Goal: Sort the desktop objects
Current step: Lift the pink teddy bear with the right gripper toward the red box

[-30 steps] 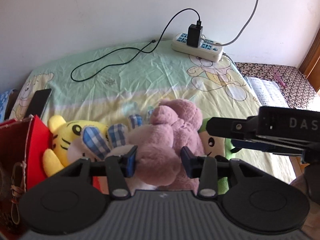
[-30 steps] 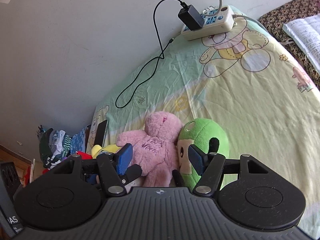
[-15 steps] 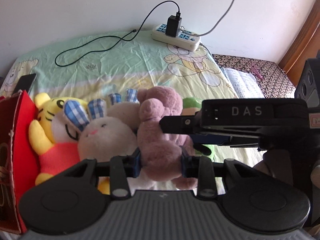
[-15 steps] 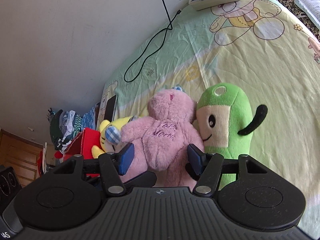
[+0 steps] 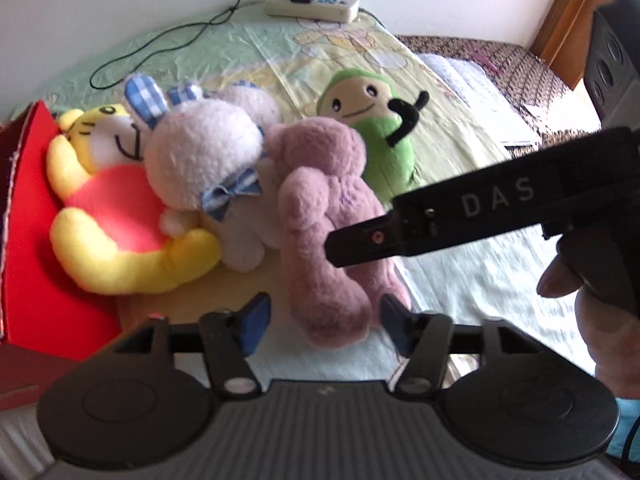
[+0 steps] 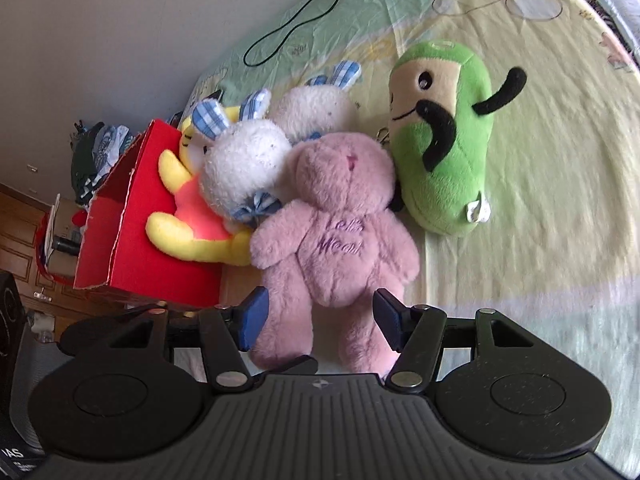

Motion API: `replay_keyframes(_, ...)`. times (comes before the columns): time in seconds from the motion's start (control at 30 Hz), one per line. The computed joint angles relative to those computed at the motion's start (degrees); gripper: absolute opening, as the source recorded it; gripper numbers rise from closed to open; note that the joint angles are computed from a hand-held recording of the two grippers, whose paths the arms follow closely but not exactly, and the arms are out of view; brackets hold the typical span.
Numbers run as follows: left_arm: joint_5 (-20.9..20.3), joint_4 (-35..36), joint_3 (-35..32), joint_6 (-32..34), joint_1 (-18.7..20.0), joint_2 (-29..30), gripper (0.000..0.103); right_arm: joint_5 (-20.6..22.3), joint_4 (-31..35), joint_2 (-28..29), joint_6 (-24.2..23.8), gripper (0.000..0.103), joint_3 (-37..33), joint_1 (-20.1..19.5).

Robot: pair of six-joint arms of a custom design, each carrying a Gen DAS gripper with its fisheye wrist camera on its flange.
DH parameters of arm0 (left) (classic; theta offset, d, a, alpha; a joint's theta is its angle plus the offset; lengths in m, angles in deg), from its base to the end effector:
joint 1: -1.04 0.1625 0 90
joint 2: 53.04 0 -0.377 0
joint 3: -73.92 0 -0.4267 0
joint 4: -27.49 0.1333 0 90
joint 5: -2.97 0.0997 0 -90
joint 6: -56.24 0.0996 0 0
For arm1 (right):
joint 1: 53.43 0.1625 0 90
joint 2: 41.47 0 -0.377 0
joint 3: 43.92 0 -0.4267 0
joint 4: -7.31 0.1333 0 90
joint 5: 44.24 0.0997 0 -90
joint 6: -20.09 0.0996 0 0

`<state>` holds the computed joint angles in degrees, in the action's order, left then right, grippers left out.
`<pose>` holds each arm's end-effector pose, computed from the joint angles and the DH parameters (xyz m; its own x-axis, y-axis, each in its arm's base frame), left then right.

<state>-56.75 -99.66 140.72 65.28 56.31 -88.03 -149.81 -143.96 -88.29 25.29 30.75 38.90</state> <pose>-0.2928 -0.7446 0.0774 -0.6382 0.5764 -0.5104 0.6759 0.7369 -0.0130 0.1378 -0.7663 0.2129 -0.9676 0.1837 0.1732 0.0540 0.8207 -0.5688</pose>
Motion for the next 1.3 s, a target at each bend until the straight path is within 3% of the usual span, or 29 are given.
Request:
replay_keyframes(0.07, 0.8, -3.8, 0.1, 0.8, -0.1, 0.4, 0.090, -1.8, -2.8, 0.6, 1.4, 0.067, -0.1, -0.1)
replay_keyframes(0.1, 0.7, -4.2, -0.6, 1.0, -0.1, 0.8, 0.090, -1.8, -3.1, 1.0, 2.6, 0.068, -0.5, -0.5)
replay_keyframes(0.17, -0.7, -3.8, -2.8, 1.3, 0.4, 2.4, 0.090, 1.5, -2.0, 1.5, 6.0, 0.070, -1.4, -2.0)
replay_keyframes(0.23, 0.3, -0.1, -7.9, -0.6, 0.8, 6.0, 0.081, 5.1, -0.6, 2.6, 9.0, 0.070, -2.8, -3.4)
replay_keyframes(0.3, -0.4, 5.1, -12.3, -3.2, 1.4, 8.6, 0.049, 7.6, -0.3, 3.6, 11.0, 0.071, -3.7, -4.4)
replay_keyframes(0.47, -0.3, 5.7, -12.6, -4.7, 1.4, 9.0, 0.045, 10.8, 0.6, 4.1, 13.4, 0.068, -3.8, -5.0)
replay_keyframes(0.7, -0.8, -0.3, -4.0, -1.8, -0.1, 3.6, 0.045, 9.3, -1.3, 1.1, 8.9, 0.065, 0.1, -3.4)
replay_keyframes(1.0, -1.6, -6.4, 4.1, 0.0, -1.4, -2.8, 0.045, 10.1, -10.7, -3.3, 5.0, 0.060, 9.2, -1.3)
replay_keyframes(1.13, -1.4, -10.2, 6.6, 1.9, -1.6, -5.8, 0.045, 9.1, -15.8, -2.6, 2.1, 0.060, 9.5, 1.1)
replay_keyframes(1.3, -1.7, -14.7, 6.7, 5.3, -0.7, -8.5, 0.045, 10.1, -19.8, 2.0, 1.0, 0.059, 5.1, 3.9)
